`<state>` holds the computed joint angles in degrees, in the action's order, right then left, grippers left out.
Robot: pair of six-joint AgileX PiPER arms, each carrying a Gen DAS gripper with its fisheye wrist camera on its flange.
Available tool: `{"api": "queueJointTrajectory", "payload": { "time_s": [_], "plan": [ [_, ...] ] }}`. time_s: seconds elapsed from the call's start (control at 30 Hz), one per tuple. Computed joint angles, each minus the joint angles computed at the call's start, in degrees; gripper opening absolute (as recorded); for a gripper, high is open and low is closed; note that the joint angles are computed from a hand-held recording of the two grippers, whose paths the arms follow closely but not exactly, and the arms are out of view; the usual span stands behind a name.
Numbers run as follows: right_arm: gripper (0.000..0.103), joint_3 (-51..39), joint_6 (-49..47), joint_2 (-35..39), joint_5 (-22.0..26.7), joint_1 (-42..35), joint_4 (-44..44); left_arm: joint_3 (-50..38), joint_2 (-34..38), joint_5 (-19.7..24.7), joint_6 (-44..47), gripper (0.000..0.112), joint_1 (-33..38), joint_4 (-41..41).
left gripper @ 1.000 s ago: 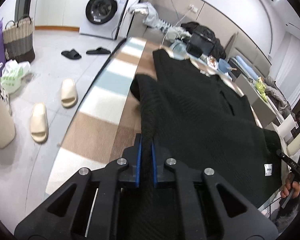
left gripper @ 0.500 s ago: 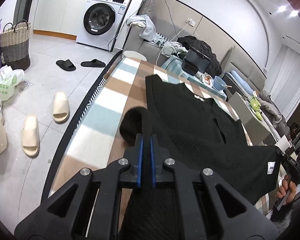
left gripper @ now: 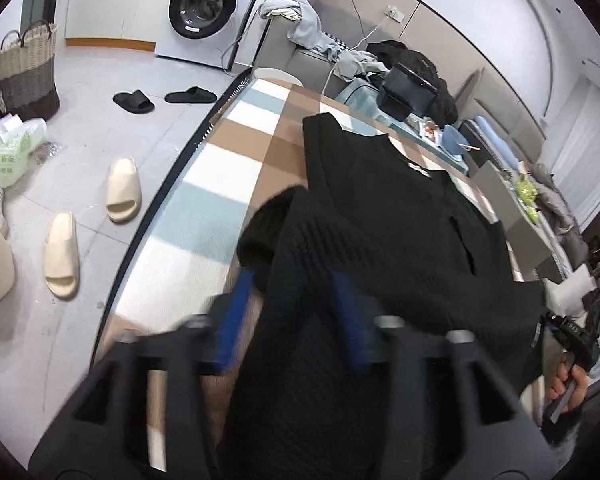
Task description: Fold small clothes
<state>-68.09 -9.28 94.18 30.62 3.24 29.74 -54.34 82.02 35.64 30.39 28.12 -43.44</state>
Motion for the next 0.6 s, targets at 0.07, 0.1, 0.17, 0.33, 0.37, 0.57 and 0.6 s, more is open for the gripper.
{"api": "queueJointTrajectory", "payload": {
  "time_s": [0.07, 0.1, 0.17, 0.33, 0.37, 0.57, 0.6],
  "plan": [
    [0.046, 3.26, -6.06, -2.15, 1.00, -2.16, 5.31, 2.07, -1.69, 0.82, 2.31, 0.057, 1.26, -1.60],
    [0.051, 5.56, -10.96, -3.61, 2.24, -4.29, 9.62, 2.83, -2.39, 1.58, 2.89, 0.058, 1.85, -1.43],
    [0.053, 8.80, -18.27, -5.33, 4.38, -7.13, 16.38, 4.81, -3.80, 2.42, 3.79, 0.058, 2.93, -0.82],
    [0.053, 14.65, -30.66, -7.67, 10.43, -12.62, 26.91, 8.48, -4.69, 3.71, 6.50, 0.058, 5.40, -2.22],
    [0.053, 15.00, -31.30, -7.90, 10.14, -12.21, 27.07, 9.03, -4.52, 3.75, 6.99, 0.058, 5.65, -2.82],
    [0.053, 11.94, -24.44, -5.60, 5.99, -5.67, 20.05, 10.00, -3.05, -0.19, 3.88, 0.058, 2.54, -0.60],
    [0.053, 11.59, -23.20, -5.24, 4.94, -4.68, 18.81, 10.07, -3.16, -0.59, 3.73, 0.058, 2.26, -0.58]
  ]
}}
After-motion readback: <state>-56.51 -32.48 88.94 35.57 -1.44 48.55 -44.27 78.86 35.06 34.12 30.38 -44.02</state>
